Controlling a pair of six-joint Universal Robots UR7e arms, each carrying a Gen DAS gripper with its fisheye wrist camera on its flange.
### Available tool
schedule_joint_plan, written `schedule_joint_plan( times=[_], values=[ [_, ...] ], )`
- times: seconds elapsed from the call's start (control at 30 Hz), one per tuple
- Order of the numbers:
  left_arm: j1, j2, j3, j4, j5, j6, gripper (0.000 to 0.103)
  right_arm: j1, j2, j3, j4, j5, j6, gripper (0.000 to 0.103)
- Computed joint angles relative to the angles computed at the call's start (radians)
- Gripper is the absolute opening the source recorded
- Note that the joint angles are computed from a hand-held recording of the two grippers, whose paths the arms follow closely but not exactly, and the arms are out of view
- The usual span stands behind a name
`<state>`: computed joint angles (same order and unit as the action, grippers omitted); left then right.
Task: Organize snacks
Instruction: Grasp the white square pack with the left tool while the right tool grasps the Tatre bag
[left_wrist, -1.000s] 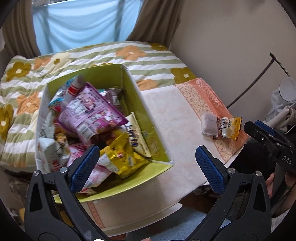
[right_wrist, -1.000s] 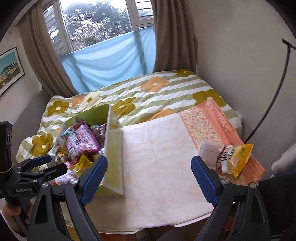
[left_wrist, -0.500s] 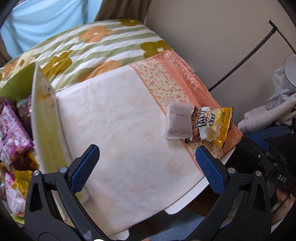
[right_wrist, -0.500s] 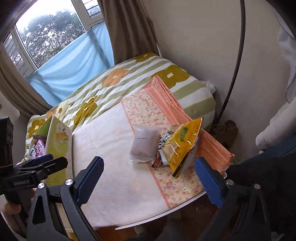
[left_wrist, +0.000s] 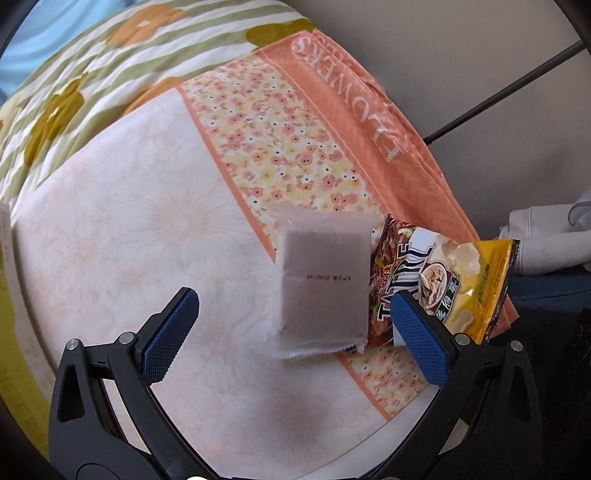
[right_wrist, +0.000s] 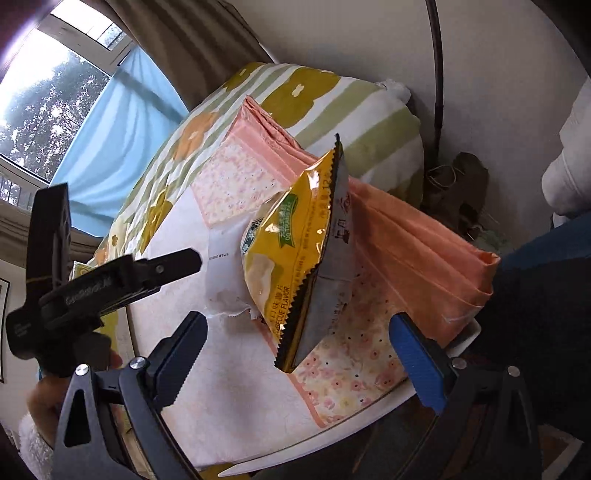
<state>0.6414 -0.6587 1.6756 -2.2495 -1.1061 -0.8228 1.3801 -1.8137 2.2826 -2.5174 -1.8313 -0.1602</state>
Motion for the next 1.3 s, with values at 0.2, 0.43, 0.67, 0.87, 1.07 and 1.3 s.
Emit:
schedule_joint_plan(
  times=[0.2,0.43,0.67,0.87,1.07,1.3],
  values=[
    [0.033,0.092,-0.095,0.041,-0.015,0.092,0.102,0.012,0.037,0.018,-0.049,-0.041,-0.006,0.098],
    [0.046,0.143,-0.152,0.098,-0.011,0.143,0.091,0.043,0.071,0.021,-0.117,-0.100,0.013,0.098],
    [0.035,0.143,-0.146,0.089,0.025,0.226,0.069,0.055,0.093,0.020,-0.160,-0.120,0.033,0.098],
    [0.037,0.126,-0.135,0.085,0.018,0.238,0.064,0.055,0.112,0.012,-0.157,-0.106,0.042,0.098],
    [0.064,0.071,-0.079,0.086,0.042,0.206,0.064,0.059,0.120,0.015,-0.165,-0.107,0.029,0.097],
    [0.074,0.023,-0.021,0.080,0.059,0.167,0.063,0.057,0.146,-0.013,-0.151,-0.104,0.050,0.078]
  ],
)
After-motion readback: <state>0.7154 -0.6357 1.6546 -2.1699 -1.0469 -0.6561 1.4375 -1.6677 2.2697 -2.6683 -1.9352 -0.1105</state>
